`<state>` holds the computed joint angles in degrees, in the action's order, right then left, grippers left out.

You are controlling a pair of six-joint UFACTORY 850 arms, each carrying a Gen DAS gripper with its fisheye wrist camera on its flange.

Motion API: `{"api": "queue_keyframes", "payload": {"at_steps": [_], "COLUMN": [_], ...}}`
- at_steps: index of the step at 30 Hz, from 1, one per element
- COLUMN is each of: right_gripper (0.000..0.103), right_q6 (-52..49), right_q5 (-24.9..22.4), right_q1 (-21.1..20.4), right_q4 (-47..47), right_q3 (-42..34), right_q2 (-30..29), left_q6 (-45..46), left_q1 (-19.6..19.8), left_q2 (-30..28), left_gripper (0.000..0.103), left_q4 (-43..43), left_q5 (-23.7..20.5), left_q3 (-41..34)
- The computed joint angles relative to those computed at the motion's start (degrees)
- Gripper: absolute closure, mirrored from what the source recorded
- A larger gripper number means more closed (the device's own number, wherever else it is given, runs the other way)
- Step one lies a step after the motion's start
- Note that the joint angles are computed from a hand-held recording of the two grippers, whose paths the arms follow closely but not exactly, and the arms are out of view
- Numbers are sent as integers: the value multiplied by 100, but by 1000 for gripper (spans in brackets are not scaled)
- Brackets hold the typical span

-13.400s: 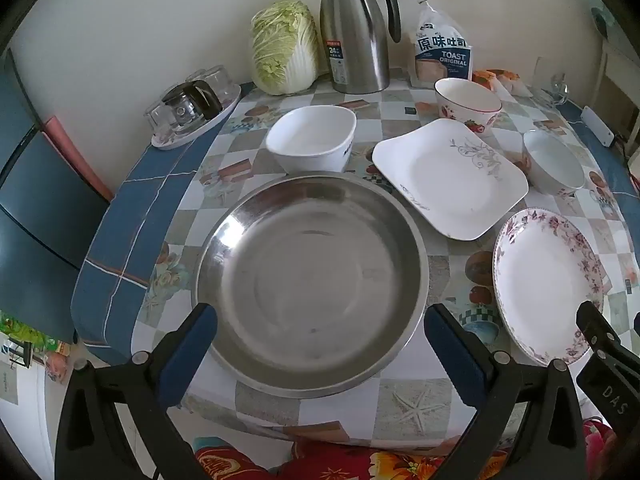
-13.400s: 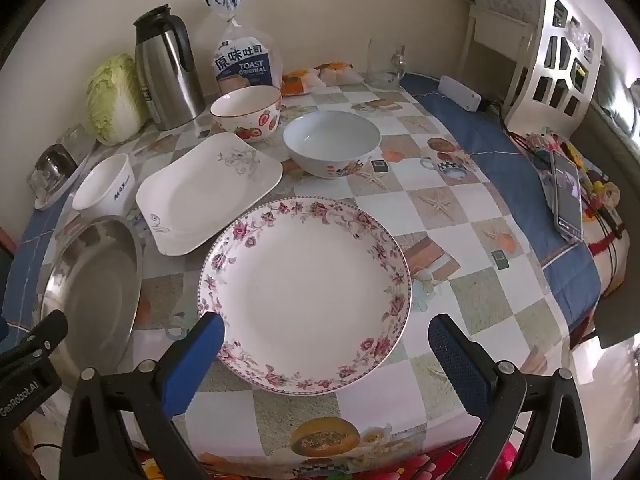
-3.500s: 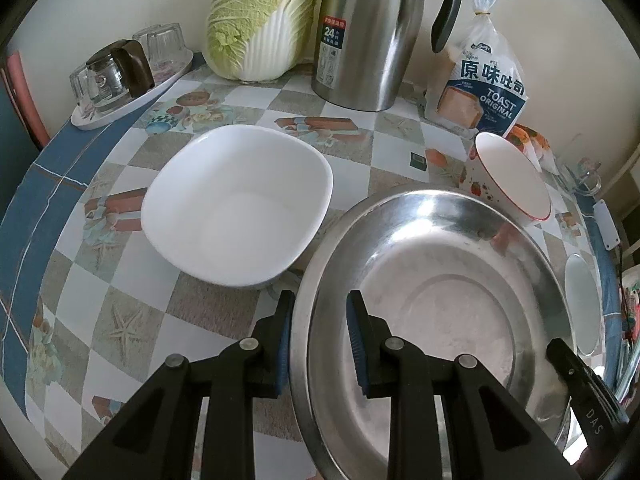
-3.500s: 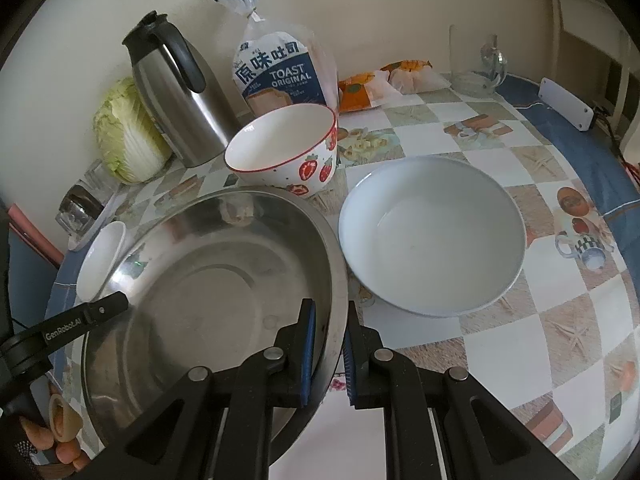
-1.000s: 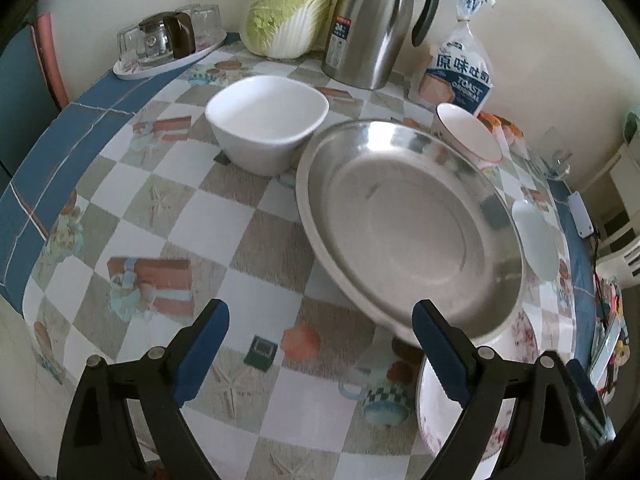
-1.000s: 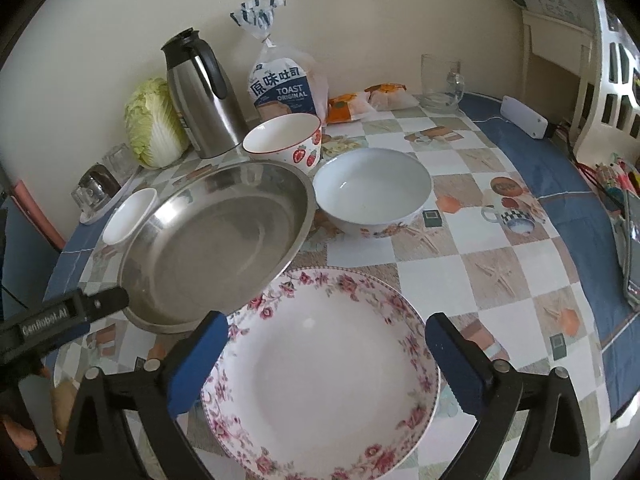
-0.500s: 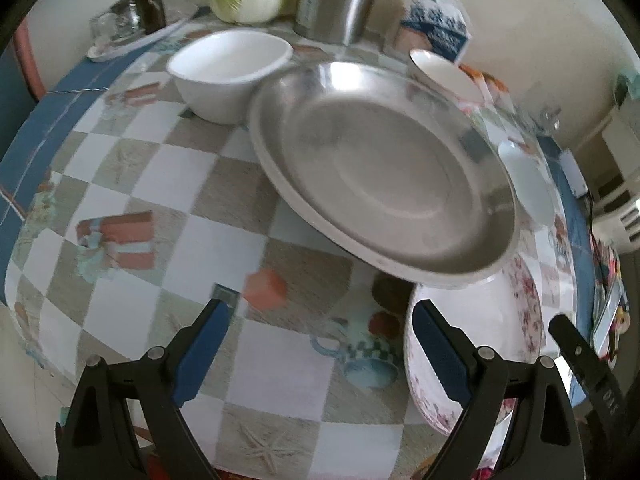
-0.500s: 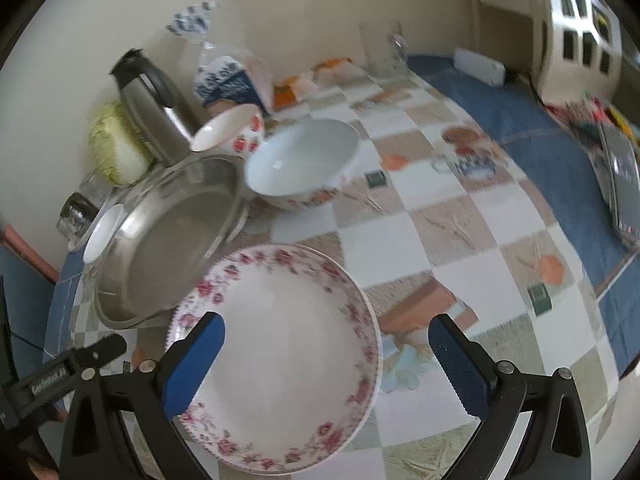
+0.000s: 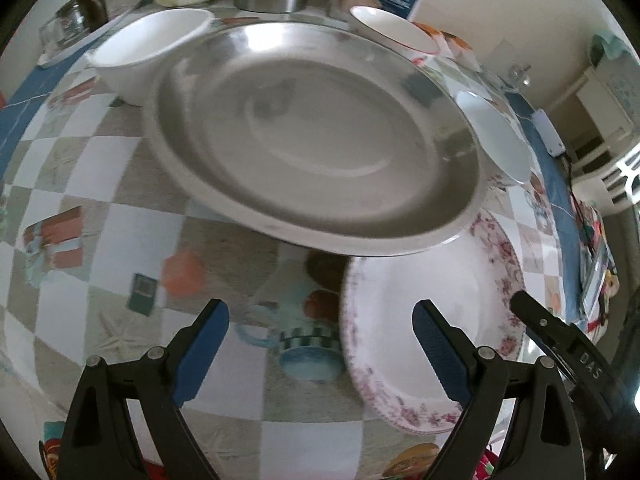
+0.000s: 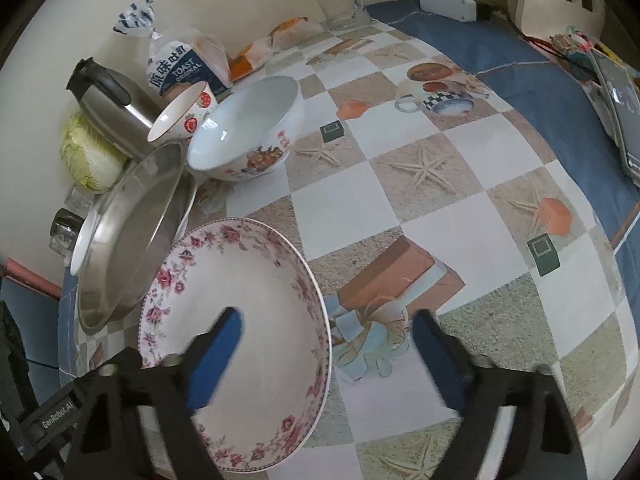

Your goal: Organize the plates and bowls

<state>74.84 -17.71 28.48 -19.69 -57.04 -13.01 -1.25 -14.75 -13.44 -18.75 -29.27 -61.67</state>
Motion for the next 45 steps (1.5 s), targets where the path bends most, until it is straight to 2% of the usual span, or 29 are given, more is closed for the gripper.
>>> {"api": "queue_keyframes", "payload": {"at_steps": [7,9,10,12,15,16,17,18,19,20,23,27,29,33,39,45], "right_gripper": [45,61,63,72,77,79,80,82,83,84,87,87,87,87,87,87], "right_q6": [-408,-417,-497,-714,-963,-1047,-1090,-1129,-1191,-1303,-1495,-1723,-1765,-2051,-2435,-2085], "right_q5": [187,226,246,307,352,367,352,324,308,297,265,247,242,295,371,508], "right_q1": [-83,-105,-123,-154,-184,-188,-181,-176,-170,-167,-159,-170,-169,-201,-328,-493], "right_q4": [495,560,667,930,1181,1246,1257,1264,1299,1382,1503,1697,1721,1998,2503,2384], "right_q3": [106,139,157,190,197,199,180,158,141,124,80,61,58,92,257,579], "right_q2": [58,77,84,90,73,75,64,49,36,21,-13,-35,-38,-24,63,295], "left_q6": [148,111,54,-6,-170,-197,-129,-147,-157,-208,-163,144,346,175,631,1029], "left_q1": [-69,-81,-97,-120,-208,-249,-248,-267,-273,-288,-299,-276,-285,-397,-540,-786], "left_q2": [-158,-224,-253,-254,-359,-433,-435,-484,-518,-542,-580,-635,-681,-763,-899,-1067], "left_gripper": [10,10,10,10,11,16,26,32,42,47,56,64,74,75,75,75], "left_q4": [-112,-58,9,96,249,244,182,183,188,239,189,-139,-359,-171,-418,-527], "left_q5": [-3,-22,-44,-48,-27,-27,-49,-80,-119,-124,-102,-91,-110,-75,-199,-343], "left_q3": [-125,-184,-215,-206,-309,-382,-377,-423,-450,-473,-522,-547,-582,-677,-841,-1048]}}
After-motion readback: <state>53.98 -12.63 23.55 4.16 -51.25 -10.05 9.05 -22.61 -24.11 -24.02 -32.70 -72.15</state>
